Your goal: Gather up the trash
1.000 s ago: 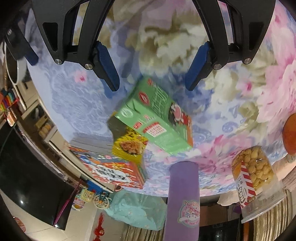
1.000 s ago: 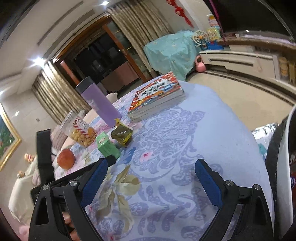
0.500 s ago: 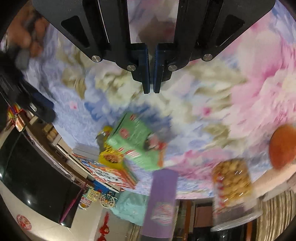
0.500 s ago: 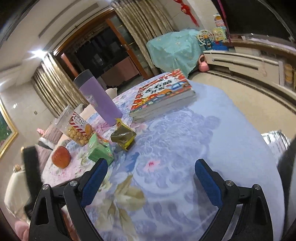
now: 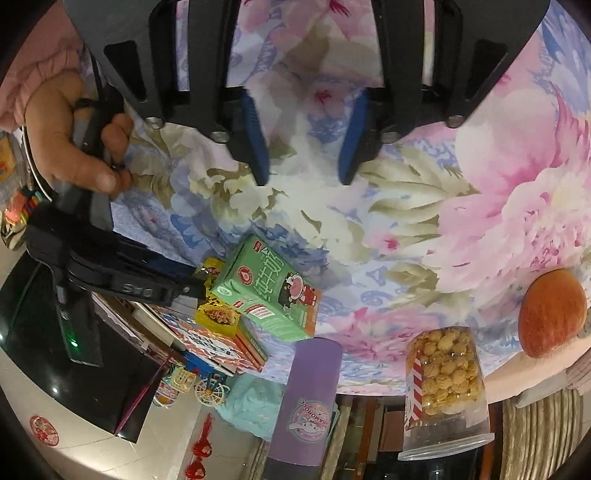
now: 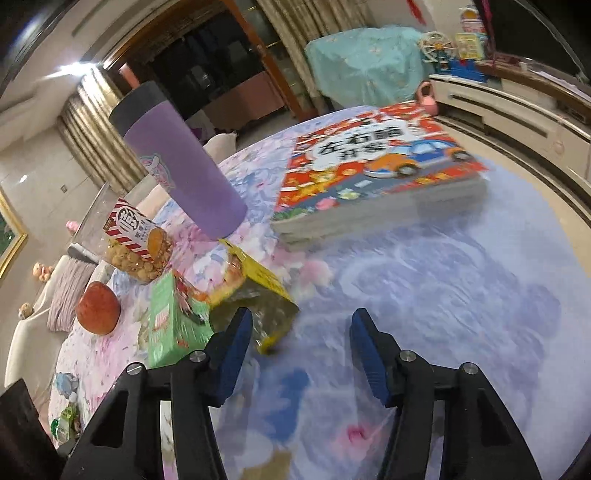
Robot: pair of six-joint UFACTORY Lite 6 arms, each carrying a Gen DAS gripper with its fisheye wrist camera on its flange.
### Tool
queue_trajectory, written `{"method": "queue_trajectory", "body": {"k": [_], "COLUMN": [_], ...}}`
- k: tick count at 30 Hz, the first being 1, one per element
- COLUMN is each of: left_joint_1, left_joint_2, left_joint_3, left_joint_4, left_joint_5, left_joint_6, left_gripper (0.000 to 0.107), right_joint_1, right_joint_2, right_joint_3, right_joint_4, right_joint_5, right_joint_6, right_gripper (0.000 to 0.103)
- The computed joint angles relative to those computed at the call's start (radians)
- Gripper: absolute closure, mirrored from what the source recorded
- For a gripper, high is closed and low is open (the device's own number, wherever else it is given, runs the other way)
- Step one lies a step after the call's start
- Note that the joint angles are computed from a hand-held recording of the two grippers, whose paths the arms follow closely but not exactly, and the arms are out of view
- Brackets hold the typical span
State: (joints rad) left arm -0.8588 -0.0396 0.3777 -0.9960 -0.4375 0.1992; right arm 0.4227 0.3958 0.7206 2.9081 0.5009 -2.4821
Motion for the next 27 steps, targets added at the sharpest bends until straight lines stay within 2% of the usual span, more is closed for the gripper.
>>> {"method": "queue_trajectory", "body": {"k": [2, 3, 4, 6, 8, 11, 15, 21, 22, 24, 25, 27], "left_joint_1": [-0.009, -0.012, -0.009, 0.002, 0.012, 0.009, -0.002, 0.032, 0.040, 0.054, 0.059, 0.058], "left_joint_2": [0.019, 0.032, 0.046, 0.079, 0.132, 0.218, 0.345, 0.507, 0.512, 0.500, 0.493, 0.486], "left_joint_3": [0.026, 0.041, 0.056, 0.093, 0.154, 0.263, 0.429, 0.637, 0.643, 0.618, 0.604, 0.587], "left_joint_4": [-0.035, -0.046, -0.048, -0.039, -0.067, -0.146, -0.361, -0.594, -0.589, -0.516, -0.477, -0.435], "left_joint_5": [-0.006, -0.009, -0.008, -0.003, 0.008, 0.001, -0.040, -0.089, -0.086, -0.063, -0.042, -0.014], "left_joint_6": [0.030, 0.035, 0.031, 0.013, 0.032, 0.100, 0.306, 0.546, 0.543, 0.475, 0.440, 0.415], "left_gripper": [0.050, 0.047, 0.042, 0.039, 0.030, 0.029, 0.022, 0.021, 0.022, 0.037, 0.058, 0.065], "right_joint_1": [-0.004, -0.007, -0.016, -0.027, -0.041, -0.074, -0.170, -0.229, -0.231, -0.217, -0.203, -0.172], "right_joint_2": [0.037, 0.051, 0.051, 0.027, -0.016, -0.100, -0.241, -0.393, -0.411, -0.465, -0.487, -0.512], "right_joint_3": [0.048, 0.062, 0.058, 0.015, -0.048, -0.165, -0.362, -0.557, -0.580, -0.633, -0.648, -0.661], "right_joint_4": [-0.065, -0.097, -0.125, -0.148, -0.132, -0.108, -0.132, -0.145, -0.152, -0.130, -0.110, -0.066], "right_joint_5": [-0.011, -0.013, -0.009, 0.037, 0.076, 0.124, 0.207, 0.275, 0.283, 0.285, 0.278, 0.265], "right_joint_6": [0.041, 0.063, 0.080, 0.097, 0.088, 0.074, 0.107, 0.167, 0.177, 0.178, 0.172, 0.157], "right_gripper": [0.077, 0.096, 0.100, 0.101, 0.102, 0.102, 0.102, 0.102, 0.102, 0.102, 0.102, 0.102]}}
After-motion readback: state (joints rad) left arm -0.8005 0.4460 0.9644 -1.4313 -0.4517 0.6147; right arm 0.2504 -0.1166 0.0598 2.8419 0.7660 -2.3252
